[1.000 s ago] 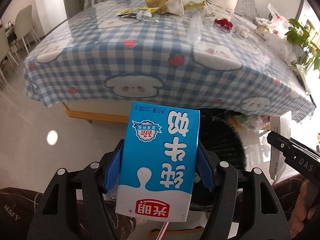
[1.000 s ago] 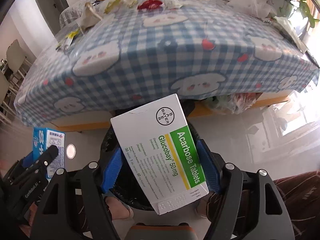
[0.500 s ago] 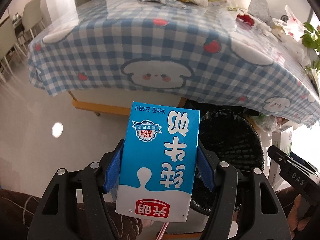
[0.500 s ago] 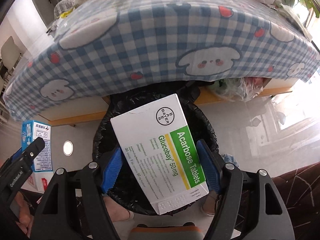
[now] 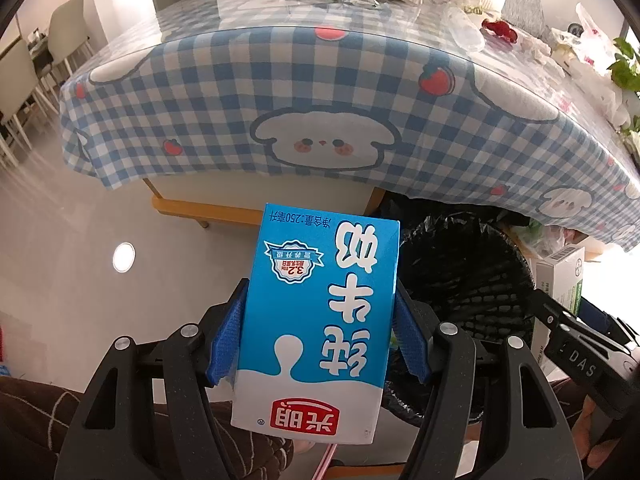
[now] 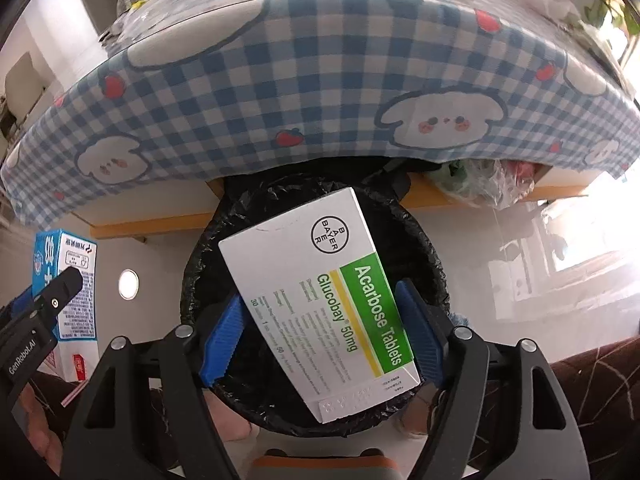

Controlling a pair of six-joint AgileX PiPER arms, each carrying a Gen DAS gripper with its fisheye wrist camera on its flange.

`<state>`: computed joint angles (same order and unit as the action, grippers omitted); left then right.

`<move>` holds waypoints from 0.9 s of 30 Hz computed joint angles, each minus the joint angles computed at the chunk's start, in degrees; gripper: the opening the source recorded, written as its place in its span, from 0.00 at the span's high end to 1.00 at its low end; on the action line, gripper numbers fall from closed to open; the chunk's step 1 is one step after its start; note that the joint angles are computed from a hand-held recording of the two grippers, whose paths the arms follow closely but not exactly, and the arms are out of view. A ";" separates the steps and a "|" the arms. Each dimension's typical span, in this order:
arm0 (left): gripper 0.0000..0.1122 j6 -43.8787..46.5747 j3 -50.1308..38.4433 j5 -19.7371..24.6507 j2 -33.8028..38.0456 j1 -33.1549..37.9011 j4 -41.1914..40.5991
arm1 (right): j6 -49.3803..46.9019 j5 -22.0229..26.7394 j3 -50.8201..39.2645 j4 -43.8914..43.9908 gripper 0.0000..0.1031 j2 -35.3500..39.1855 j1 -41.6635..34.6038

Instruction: Collect trash

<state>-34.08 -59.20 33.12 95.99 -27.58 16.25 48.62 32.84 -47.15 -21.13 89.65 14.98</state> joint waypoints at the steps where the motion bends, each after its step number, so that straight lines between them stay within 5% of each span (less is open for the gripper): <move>1: 0.42 0.11 -0.21 0.17 0.13 -0.14 -0.10 | 0.56 0.10 -0.02 -0.96 0.30 -0.08 0.39; 13: 0.42 -0.30 -2.62 1.82 1.57 -3.34 -1.37 | 1.40 -0.94 2.91 -5.59 0.09 -4.40 -1.05; 27: 0.44 -4.73 -9.75 5.17 6.63 -11.91 0.86 | -18.03 -2.61 5.83 4.91 0.08 -11.26 -15.54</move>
